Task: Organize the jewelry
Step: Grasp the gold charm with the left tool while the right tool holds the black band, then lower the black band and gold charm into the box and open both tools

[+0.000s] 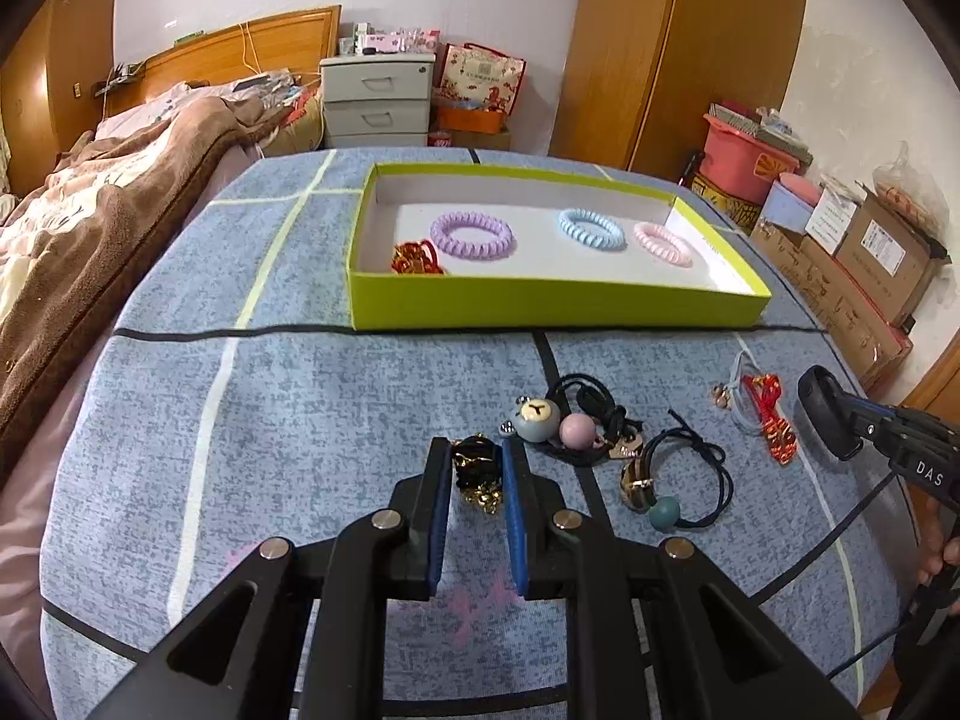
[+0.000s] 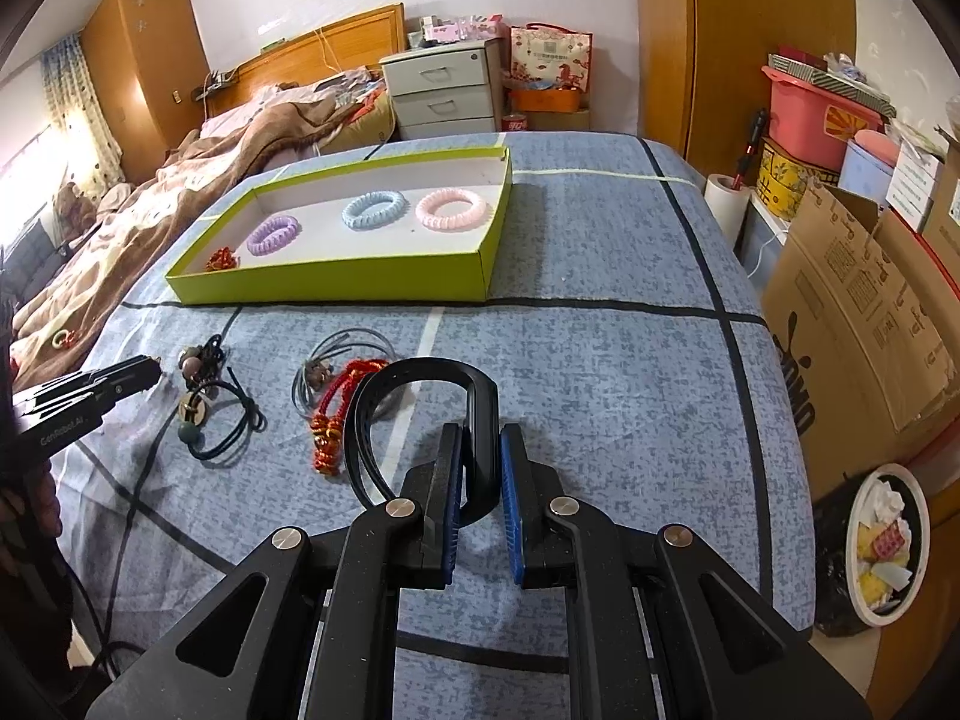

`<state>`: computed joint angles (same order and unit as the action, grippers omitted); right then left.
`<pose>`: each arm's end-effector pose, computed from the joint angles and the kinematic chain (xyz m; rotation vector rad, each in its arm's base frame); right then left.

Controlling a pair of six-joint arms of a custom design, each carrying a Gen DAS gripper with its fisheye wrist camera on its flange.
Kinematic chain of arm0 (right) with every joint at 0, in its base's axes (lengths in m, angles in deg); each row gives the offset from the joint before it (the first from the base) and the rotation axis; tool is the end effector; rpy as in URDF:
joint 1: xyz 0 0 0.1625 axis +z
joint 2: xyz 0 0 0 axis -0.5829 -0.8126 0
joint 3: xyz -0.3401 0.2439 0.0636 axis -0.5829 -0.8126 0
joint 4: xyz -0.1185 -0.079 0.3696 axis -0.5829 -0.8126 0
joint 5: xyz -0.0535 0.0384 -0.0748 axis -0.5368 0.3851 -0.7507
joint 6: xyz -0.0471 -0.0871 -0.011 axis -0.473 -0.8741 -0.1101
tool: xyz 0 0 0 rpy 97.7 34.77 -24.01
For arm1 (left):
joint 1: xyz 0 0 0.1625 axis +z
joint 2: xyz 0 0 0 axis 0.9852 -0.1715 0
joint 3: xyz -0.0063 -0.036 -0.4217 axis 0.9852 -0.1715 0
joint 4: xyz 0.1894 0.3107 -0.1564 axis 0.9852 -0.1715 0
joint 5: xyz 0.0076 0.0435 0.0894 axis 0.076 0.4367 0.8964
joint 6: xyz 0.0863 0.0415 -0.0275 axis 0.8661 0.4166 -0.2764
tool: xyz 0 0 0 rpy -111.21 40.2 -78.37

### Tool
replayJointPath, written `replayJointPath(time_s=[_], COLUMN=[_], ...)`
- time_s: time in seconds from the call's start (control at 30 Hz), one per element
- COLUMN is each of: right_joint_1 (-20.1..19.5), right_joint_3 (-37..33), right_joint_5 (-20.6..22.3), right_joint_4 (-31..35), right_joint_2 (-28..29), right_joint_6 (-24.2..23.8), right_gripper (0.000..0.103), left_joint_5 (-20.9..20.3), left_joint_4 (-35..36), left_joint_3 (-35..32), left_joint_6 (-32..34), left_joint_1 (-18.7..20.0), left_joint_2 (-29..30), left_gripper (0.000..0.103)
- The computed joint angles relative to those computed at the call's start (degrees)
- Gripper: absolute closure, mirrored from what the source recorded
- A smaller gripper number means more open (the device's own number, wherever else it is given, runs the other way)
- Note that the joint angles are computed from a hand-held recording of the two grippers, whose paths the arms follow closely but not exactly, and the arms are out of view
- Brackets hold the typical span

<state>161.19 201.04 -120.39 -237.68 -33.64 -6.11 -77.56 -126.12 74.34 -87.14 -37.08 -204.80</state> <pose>0.3269 -0.3386 0.0415 0.5992 -2.4252 0.7288 -0.0315 -0.3177 0.3350 0.3535 2.3695 -0.8813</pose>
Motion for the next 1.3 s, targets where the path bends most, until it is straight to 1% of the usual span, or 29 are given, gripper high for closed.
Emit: replayJointPath(time_s=[0.13, 0.2, 0.27, 0.43, 0.57, 0.73, 0.8, 0.97, 1.07, 1.3], right_joint_1=[0.28, 0.45, 0.82, 1.2, 0.97, 0.31, -0.04, -1.75, -2.35, -3.52], right_joint_3=[-0.6, -0.98, -1.63, -3.67, -6.22, -9.83, -11.22, -15.16, -17.22, -20.52], right_joint_5=[0.19, 0.36, 0.37, 0.68, 1.33, 1.96, 1.93, 2.27, 1.89, 1.91], right_joint_4=[0.2, 0.2, 0.4, 1.69, 2.99, 5.02, 5.96, 9.52, 11.21, 14.55], right_joint_2=[-0.18, -0.32, -0.29, -0.18, 0.14, 1.36, 1.97, 3.69, 4.77, 6.33], right_joint_6=[-0.18, -0.36, -0.53, -0.98, -1.69, -2.84, -2.59, -2.65, -3.02, -3.42], right_gripper=[0.09, 0.09, 0.09, 0.09, 0.09, 0.09, 0.09, 0.09, 0.09, 0.09], left_joint_5=[-1.13, -0.04, 0.22, 0.46, -1.72, -3.52, -4.25, -7.81, -9.07, -8.39], left_joint_4=[-0.81, -0.52, -0.82, -3.87, -8.91, -15.31, -17.64, -22.35, -23.28, -24.02], left_joint_3=[-0.77, -1.13, -1.6, -2.96, -5.01, -7.74, -8.61, -11.6, -13.49, -17.57], left_joint_6=[0.56, 0.55, 1.01, 3.49, 6.94, 11.93, 13.43, 16.92, 17.48, 19.16], left_joint_1=[0.54, -0.05, -0.34, -0.05, 2.19, 4.56, 5.75, 9.6, 11.68, 15.56], left_joint_2=[-0.26, -0.3, -0.28, 1.31, 4.6, 9.84, 11.93, 16.75, 19.08, 24.35], left_gripper=[0.086, 0.086, 0.086, 0.086, 0.086, 0.086, 0.085, 0.085, 0.085, 0.085])
